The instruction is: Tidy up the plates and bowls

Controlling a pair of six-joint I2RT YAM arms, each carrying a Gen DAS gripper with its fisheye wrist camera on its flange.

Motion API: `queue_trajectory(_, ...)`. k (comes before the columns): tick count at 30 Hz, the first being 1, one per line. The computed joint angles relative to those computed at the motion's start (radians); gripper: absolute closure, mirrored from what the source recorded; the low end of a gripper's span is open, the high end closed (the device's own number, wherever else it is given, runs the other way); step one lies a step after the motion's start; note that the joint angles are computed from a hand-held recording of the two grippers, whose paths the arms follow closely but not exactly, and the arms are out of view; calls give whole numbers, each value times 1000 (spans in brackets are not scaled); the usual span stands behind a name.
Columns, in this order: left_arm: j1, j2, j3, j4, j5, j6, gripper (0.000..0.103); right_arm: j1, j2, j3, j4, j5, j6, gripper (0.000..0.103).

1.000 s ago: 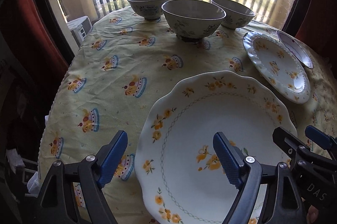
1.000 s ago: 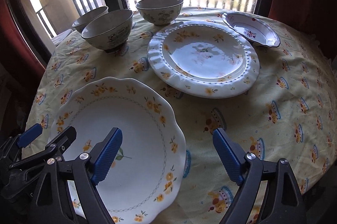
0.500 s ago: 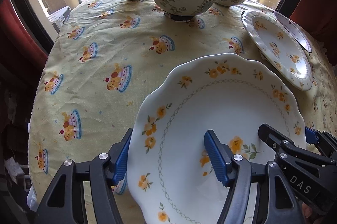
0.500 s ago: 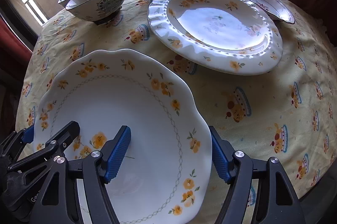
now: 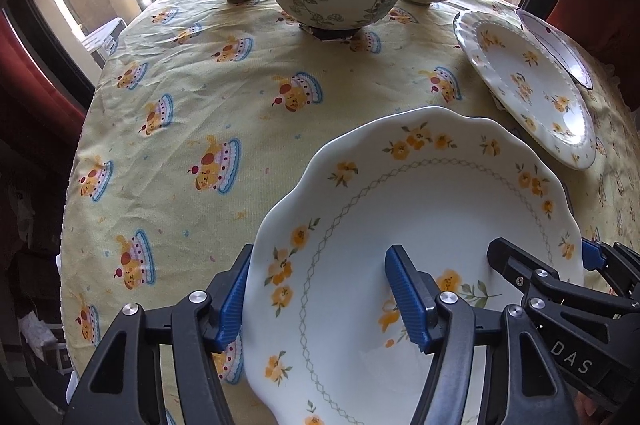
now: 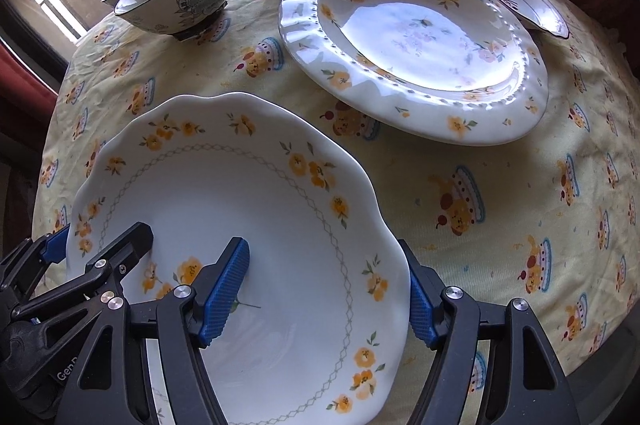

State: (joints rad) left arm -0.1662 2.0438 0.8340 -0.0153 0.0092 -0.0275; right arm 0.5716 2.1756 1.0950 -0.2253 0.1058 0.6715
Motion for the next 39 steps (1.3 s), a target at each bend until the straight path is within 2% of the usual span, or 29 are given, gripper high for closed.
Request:
queue_trajectory(6, -37, -15, -9, -21, -16, -90, 37, -23, -15, -2, -32, -27, -97, 28)
queue_trajectory(20, -222, -96, -28, -36, -108, -261, 38, -147, -200, -196, 23, -43, -266, 28)
queue_trajectory(32, -377, -36, 88, -82, -153, -337, 38, -297, -272, -287, 61, -63, -340, 28)
queue_trajectory(39, -462, 21, 178, -113, -171, -389, 38, -423, -311, -333, 79, -86, -427, 28)
